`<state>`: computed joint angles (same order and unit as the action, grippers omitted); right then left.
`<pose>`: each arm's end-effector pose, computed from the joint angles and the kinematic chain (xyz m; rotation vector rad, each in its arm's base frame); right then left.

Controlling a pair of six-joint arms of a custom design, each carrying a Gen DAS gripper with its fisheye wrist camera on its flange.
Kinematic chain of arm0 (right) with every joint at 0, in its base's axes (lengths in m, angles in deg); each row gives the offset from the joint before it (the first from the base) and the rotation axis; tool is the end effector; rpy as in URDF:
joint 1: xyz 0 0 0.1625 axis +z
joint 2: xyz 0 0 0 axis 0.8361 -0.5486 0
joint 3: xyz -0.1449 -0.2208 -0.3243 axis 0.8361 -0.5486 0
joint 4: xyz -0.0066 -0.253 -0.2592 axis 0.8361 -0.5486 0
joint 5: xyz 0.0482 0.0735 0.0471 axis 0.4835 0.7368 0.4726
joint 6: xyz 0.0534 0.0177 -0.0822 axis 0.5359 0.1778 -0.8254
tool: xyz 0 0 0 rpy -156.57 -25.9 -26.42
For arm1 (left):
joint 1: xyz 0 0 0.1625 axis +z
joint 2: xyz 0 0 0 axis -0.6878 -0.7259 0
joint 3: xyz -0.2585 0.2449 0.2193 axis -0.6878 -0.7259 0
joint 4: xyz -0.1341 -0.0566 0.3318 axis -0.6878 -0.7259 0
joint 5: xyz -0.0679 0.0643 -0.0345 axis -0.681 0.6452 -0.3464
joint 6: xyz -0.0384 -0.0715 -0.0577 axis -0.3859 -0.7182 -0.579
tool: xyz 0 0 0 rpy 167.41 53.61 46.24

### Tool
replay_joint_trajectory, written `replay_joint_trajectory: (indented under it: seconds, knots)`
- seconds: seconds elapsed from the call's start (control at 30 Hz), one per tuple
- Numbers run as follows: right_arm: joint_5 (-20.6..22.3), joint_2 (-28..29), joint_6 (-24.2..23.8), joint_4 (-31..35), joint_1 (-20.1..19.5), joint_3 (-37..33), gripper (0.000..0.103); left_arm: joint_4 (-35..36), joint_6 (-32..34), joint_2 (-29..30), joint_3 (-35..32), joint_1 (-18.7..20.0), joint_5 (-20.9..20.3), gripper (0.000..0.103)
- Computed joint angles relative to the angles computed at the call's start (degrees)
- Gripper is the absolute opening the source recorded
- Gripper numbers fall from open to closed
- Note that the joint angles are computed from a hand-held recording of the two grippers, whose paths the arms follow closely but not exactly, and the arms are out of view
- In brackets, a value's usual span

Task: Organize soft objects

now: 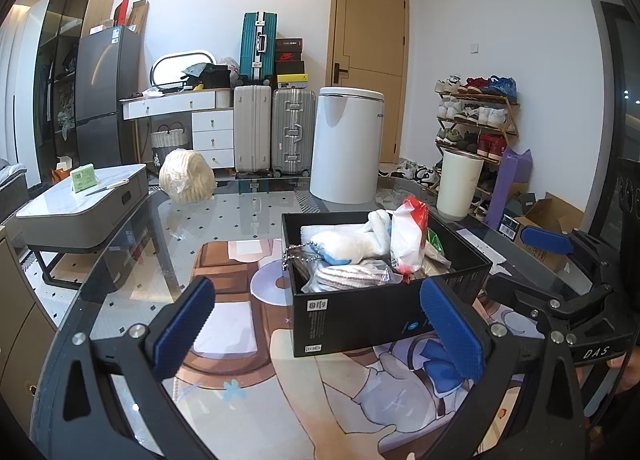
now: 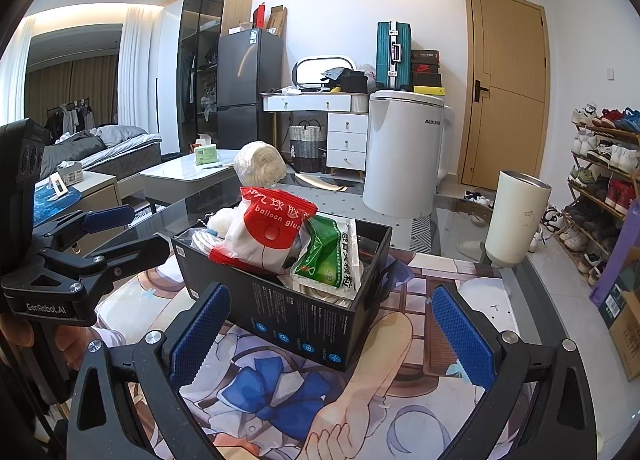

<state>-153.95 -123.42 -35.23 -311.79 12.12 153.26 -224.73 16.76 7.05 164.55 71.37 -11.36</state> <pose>0.0228 -0.3369 0.2977 0.6421 -1.9908 1.3138 -0.3454 -0.4071 -0.0098 1.1070 2.3524 -1.1423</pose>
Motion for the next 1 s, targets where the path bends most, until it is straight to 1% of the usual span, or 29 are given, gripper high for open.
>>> replay_joint_trajectory:
  seconds: [0.6, 0.8, 1.0]
  knots:
    - [-0.12, -0.04, -0.01, -0.01, -0.09, 0.08, 0.102, 1.27, -0.05, -0.13, -0.36, 0.04, -0.04, 0.103]
    - [-0.06, -0.10, -0.04, 0.10, -0.11, 0.08, 0.102, 1.18, -0.82, 0.00, -0.47, 0.01, 0.84, 0.103]
    - [0.01, -0.08, -0.03, 0.08, -0.20, 0.13, 0.102, 0.16, -0.73, -0.21, -0.10, 0.36, -0.45, 0.103]
